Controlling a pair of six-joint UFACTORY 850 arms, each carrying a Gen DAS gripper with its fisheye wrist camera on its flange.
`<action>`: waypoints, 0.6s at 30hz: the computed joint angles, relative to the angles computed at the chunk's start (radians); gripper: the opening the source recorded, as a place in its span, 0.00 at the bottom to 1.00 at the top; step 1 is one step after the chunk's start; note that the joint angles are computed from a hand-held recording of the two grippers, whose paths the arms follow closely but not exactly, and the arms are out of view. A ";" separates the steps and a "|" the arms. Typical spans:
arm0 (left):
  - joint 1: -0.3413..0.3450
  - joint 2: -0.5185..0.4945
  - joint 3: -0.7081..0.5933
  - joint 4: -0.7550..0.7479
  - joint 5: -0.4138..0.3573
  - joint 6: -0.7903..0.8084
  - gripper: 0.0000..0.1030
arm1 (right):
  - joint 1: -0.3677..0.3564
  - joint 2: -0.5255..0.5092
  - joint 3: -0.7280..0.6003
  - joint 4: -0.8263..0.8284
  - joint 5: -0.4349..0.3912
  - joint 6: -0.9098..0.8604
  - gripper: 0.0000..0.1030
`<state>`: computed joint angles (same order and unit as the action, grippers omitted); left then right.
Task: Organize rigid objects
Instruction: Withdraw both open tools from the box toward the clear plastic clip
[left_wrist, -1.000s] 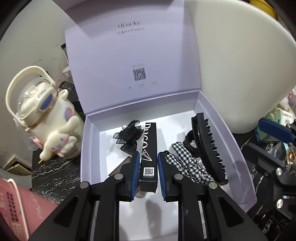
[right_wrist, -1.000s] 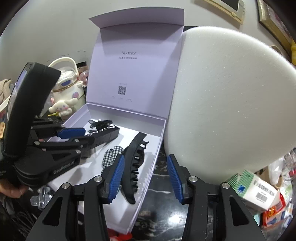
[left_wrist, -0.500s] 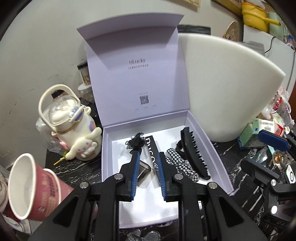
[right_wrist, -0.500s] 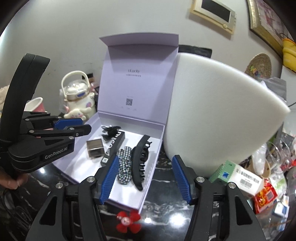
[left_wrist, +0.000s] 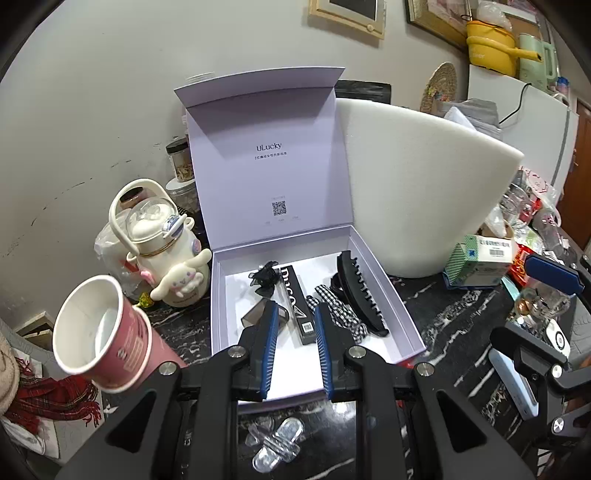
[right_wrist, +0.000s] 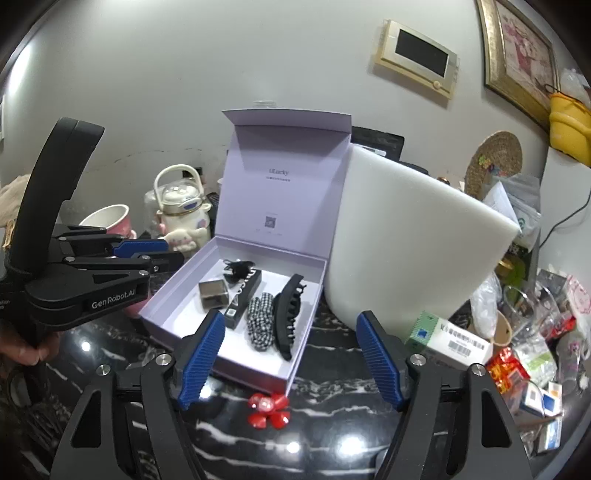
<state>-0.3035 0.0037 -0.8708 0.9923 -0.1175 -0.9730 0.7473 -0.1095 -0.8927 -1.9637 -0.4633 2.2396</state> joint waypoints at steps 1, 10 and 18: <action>-0.002 0.011 0.007 -0.019 -0.005 0.018 0.19 | 0.007 0.008 0.009 0.002 -0.005 0.001 0.76; -0.018 0.102 0.102 0.206 -0.043 -0.224 0.20 | 0.051 0.054 0.080 -0.010 -0.033 0.051 0.83; -0.028 0.158 0.170 0.258 -0.054 -0.300 0.20 | 0.077 0.064 0.128 -0.084 -0.044 0.150 0.89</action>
